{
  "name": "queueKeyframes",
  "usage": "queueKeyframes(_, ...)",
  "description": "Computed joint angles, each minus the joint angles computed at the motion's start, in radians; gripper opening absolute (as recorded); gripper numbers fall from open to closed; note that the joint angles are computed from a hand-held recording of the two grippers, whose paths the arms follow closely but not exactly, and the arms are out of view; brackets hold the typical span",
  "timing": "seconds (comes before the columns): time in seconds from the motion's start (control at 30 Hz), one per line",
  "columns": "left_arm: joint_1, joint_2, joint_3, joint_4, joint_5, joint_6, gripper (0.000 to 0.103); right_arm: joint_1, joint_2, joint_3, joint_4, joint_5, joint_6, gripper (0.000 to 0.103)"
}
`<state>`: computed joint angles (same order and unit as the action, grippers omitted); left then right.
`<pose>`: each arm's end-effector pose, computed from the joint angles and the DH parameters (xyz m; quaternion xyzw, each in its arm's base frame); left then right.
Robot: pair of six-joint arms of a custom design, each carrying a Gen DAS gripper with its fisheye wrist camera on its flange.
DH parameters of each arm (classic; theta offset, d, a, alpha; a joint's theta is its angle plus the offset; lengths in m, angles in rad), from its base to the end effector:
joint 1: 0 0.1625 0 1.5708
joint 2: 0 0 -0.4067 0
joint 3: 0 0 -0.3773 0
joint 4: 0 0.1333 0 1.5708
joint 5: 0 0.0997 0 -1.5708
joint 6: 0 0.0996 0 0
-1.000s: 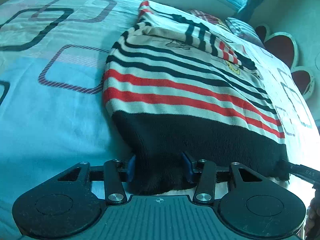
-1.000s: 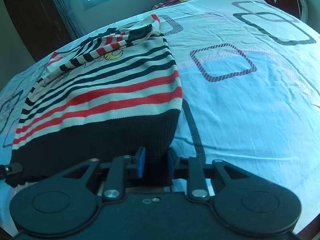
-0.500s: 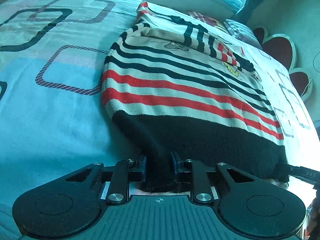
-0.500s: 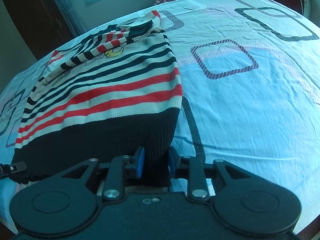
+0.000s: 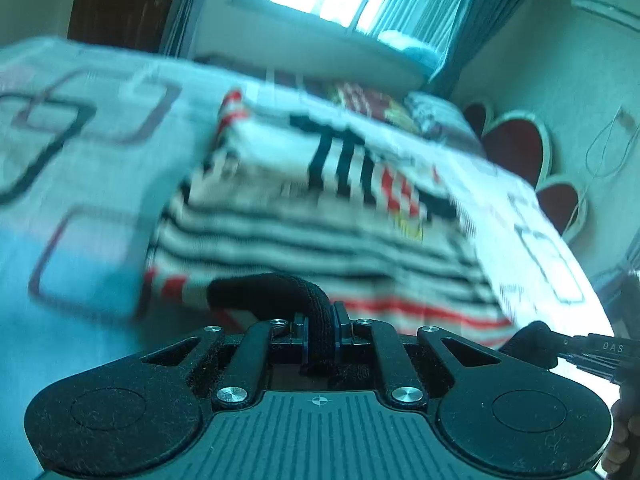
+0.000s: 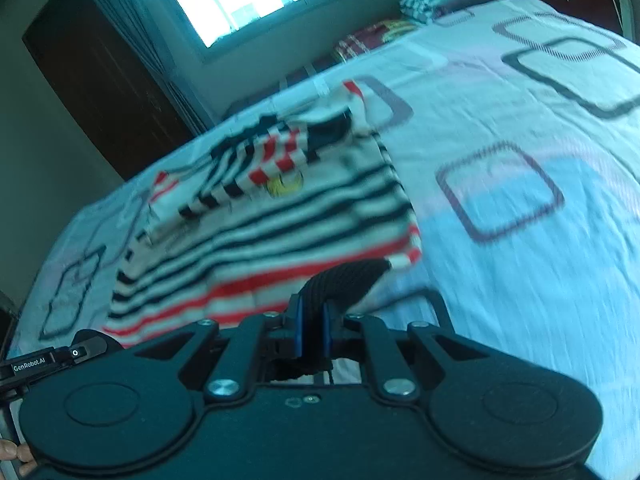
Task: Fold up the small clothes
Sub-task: 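Lift the black hem with both grippers and fold it toward the collar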
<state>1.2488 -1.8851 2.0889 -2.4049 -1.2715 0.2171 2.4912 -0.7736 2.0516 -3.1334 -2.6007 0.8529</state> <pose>0.0339 -0.4123 0.4548 0.2058 0.9185 -0.3135 0.1255 0.4348 -0.2706 0.0642 -0.0407 -0.8634 0.4558 0.2125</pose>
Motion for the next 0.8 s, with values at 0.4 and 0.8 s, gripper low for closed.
queueKeyframes(0.4, 0.005, 0.341, -0.198, -0.254, 0.032, 0.039, 0.011, -0.189, 0.063, -0.177, -0.284, 0.076, -0.464, 0.01)
queueKeyframes(0.8, 0.017, 0.682, -0.501, -0.362, 0.081, 0.032, 0.011, -0.374, 0.113, -0.393, -0.297, 0.21, -0.666, 0.01)
